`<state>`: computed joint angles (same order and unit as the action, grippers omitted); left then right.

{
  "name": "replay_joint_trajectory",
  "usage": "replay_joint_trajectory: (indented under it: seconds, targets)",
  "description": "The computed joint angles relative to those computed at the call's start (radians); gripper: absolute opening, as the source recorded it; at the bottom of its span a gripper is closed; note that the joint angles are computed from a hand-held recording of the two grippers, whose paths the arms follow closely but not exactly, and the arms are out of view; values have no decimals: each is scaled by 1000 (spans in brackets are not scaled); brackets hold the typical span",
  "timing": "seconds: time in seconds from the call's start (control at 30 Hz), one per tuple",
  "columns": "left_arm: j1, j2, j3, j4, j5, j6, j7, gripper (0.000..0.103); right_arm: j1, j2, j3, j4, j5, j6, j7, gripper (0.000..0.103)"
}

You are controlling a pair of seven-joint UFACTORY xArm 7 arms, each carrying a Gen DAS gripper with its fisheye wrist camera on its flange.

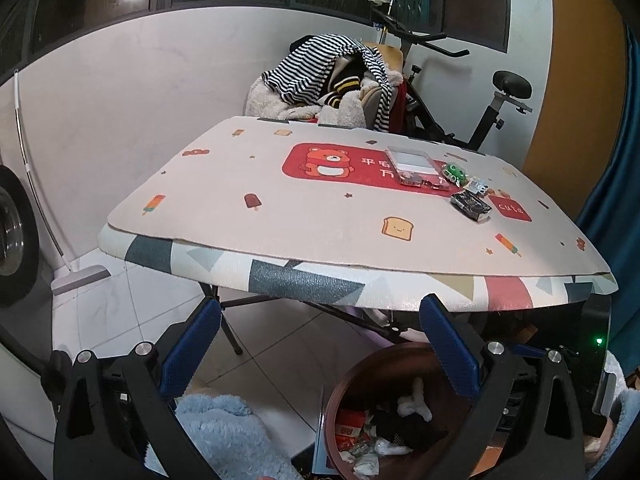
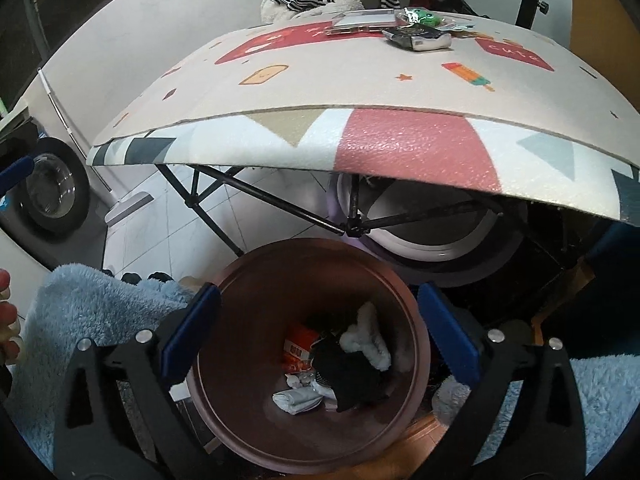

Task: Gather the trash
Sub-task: 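Move the right gripper to the table and grasp the black Face tissue pack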

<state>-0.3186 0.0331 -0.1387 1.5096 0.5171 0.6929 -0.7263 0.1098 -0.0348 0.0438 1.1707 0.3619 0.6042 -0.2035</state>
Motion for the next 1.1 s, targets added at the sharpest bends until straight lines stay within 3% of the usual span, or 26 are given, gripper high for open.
replay_joint_trajectory:
  seconds: [0.27,0.37,0.57,0.77,1.1]
  targets:
    - [-4,24,7,37,24,-8,-3,97,3,-12,3,-6,-60,-54,32,97]
    - [-8,41,12,63,27,-4,5,97,4,-15,-7,1,12,-58,-20,97]
    - [-20,95,30,136,24,-8,16,97,-13,11,-13,54,20,-33,-7,97]
    - [-43,169,59,236,26,2,17,97,-42,77,-15,172,9,-4,-35,97]
    - [-80,318,121,443,1,9,57,97,-118,275,-3,485,-13,117,-54,97]
